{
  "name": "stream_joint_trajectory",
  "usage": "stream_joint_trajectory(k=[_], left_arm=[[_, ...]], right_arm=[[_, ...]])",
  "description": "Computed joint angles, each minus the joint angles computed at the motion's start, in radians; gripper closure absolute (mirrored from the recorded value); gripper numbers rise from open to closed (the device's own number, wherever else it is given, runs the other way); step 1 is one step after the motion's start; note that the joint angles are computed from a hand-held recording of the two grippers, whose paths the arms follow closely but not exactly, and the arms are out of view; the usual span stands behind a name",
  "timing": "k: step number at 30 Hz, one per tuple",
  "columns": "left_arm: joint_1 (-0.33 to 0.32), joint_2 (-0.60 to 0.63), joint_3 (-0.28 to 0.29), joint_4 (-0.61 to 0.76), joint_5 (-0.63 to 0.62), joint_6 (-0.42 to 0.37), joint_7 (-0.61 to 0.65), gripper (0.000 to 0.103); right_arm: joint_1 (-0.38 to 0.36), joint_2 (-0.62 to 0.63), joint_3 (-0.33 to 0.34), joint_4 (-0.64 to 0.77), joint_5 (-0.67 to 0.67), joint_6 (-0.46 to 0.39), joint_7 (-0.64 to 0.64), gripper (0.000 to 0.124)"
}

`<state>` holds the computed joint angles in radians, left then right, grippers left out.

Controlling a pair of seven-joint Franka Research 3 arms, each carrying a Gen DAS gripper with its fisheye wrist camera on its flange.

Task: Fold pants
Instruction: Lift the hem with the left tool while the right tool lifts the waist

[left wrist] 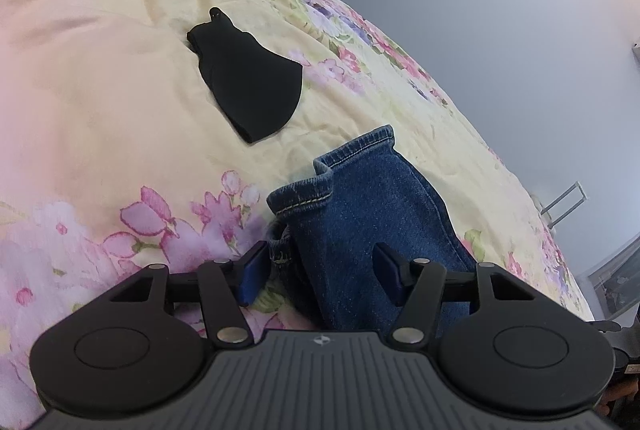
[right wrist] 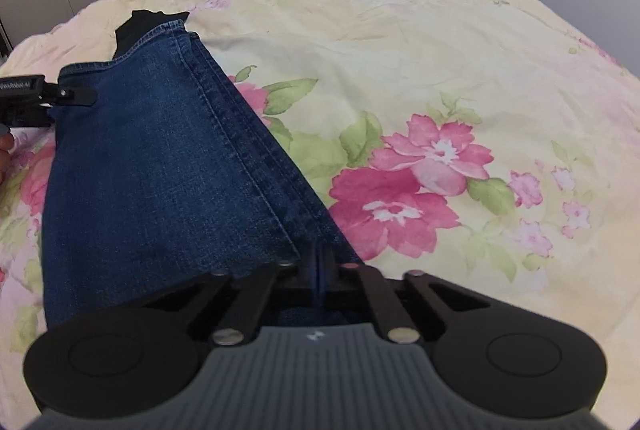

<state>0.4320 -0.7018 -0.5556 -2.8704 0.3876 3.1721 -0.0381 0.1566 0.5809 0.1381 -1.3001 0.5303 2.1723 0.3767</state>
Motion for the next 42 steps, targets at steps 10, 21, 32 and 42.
stream_joint_trajectory(k=[10,21,32,42], left_arm=[[0.044,-0.018,-0.049,-0.022,-0.050,0.058,-0.036,0.030],[0.080,-0.026,-0.094,0.052,0.008,-0.113,-0.099,0.090],[0.036,-0.055,-0.058,0.246,0.209,-0.342,-0.052,0.091],[-0.077,0.023,-0.014,0.478,0.341,-0.539,0.021,0.091]], right_arm=[[0.010,-0.042,0.011,-0.078,0.058,0.224,-0.072,0.124],[-0.024,-0.085,-0.011,-0.097,0.038,0.166,0.078,0.103],[-0.161,-0.357,-0.107,-0.449,0.166,0.200,0.036,0.103],[-0.078,-0.145,-0.077,-0.294,0.110,0.294,0.321,0.105]])
